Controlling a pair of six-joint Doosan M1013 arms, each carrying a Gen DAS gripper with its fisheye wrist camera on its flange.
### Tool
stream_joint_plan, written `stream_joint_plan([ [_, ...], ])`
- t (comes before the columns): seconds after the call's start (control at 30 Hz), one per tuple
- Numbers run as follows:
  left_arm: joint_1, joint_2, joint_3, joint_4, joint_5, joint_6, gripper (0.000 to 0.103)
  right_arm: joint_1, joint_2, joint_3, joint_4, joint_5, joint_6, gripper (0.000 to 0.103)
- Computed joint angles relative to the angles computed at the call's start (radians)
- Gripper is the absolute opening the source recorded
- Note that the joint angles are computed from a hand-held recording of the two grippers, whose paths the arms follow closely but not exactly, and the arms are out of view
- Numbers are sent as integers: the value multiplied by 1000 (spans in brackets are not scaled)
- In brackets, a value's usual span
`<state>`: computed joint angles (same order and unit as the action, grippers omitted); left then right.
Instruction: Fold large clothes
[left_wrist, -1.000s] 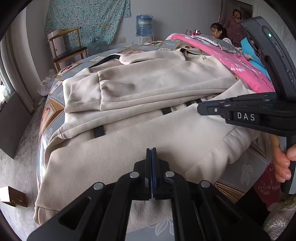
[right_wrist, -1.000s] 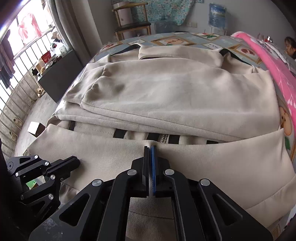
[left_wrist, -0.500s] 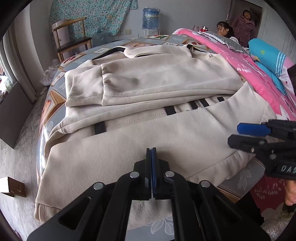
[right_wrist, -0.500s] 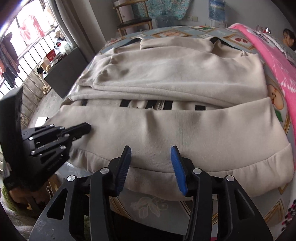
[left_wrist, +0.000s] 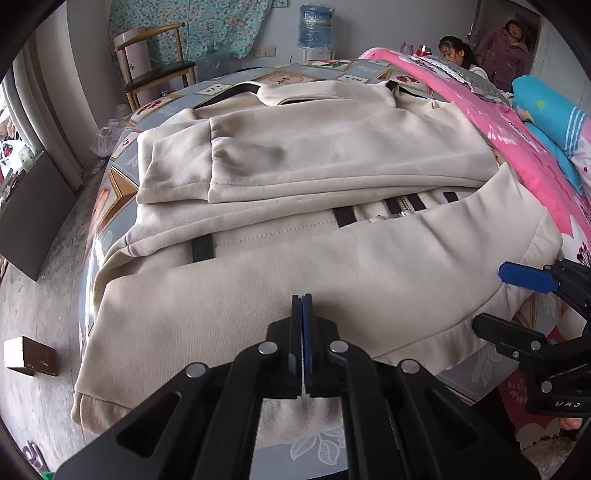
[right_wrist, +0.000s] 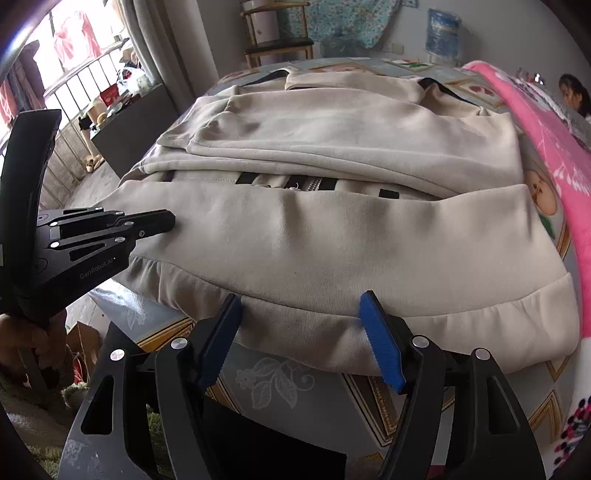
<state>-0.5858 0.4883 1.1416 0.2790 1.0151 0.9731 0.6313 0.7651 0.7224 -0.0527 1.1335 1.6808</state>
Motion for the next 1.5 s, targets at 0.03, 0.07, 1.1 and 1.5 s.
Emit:
stream_joint_plan([
  [0.03,-1,2,-3,0,5,-3,2,-3,5,-17,12,19,13,64],
  [0.07,-2,3,-5,4,10,-6,2,-7,6,-28,26,31,30,64],
  [1.1,-26,20,-18,183,117,-140,95,-20,-11,38,-39,-97,145,90],
  [1.5,21,-173,262,298,-248,-381,94,-22,-3,19,-28,-74,144,92],
])
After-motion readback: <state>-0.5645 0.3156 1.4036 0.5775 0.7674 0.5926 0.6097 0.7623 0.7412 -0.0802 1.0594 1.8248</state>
